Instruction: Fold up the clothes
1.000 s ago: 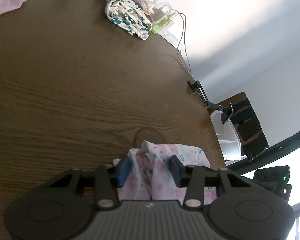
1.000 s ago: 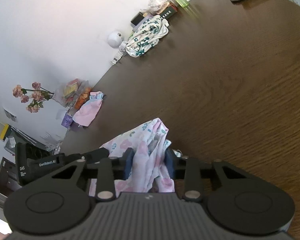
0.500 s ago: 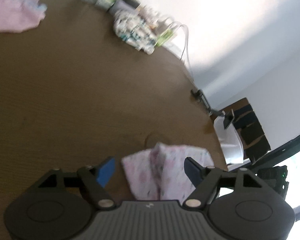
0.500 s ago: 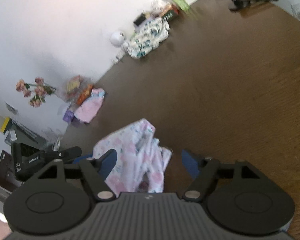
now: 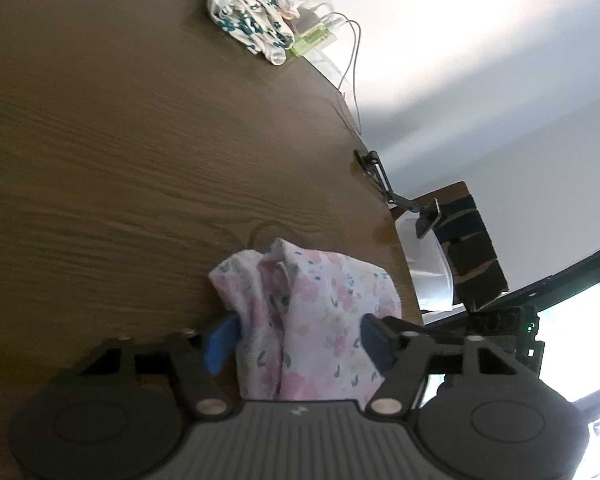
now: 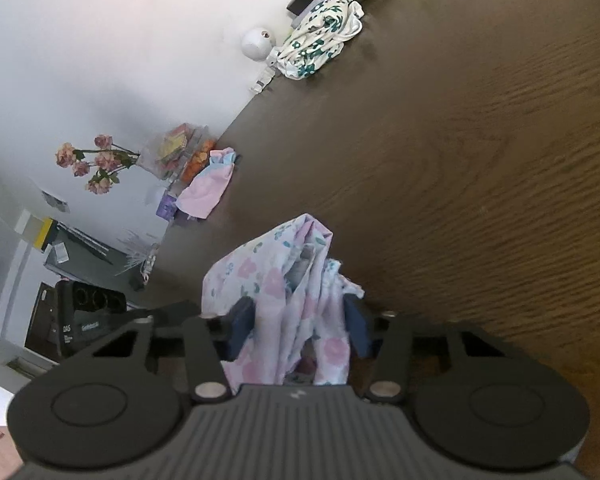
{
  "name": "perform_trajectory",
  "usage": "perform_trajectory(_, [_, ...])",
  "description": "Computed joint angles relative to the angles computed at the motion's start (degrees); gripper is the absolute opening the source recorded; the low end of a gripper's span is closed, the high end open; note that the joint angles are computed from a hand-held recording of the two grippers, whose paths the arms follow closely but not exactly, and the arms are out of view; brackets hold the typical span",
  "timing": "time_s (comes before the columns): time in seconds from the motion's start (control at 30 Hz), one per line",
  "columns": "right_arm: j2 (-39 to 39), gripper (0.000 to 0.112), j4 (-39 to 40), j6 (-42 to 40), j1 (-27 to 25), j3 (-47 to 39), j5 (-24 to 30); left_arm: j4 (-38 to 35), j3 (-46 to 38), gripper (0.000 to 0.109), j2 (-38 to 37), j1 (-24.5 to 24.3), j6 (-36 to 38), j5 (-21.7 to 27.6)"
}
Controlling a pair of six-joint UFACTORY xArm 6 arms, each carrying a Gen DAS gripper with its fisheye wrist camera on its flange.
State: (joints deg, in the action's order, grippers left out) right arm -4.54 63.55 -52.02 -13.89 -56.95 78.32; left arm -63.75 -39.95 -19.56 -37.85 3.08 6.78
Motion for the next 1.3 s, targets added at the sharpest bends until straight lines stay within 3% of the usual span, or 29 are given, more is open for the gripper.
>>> perform_trajectory(0.13, [0.20,0.044,-0.08,-0.08,0.14,-0.10,0.18,-15.92,-2.19,0.049,1.66,-0.35,14.77,0.43])
perform_trajectory(0.27, [0.12,0.041,0.07,-0.50,0.39,0.22,0.04,-22.87,-3.10,0.041,2.44,0.44,21.32,1.63])
perform_trajectory(0.73, [-0.26,0.022,1.01,-0.04,1.21,1.75,-1.22,-26.75,-3.99,0.024,3.69,0.79,25.47,2.00])
perform_trajectory(1.07, [-2.33,0.014,1.30,-0.82,2.42,3.05,-3.21,-18.57,-3.70,0.018,3.38,-0.73,20.32,-0.42])
perform_trajectory(1.3, [-3.92,0.012,1.39,-1.25,2.77,3.60,-3.41,-17.67,-2.96,0.016,1.99,-1.32,20.74,-1.29])
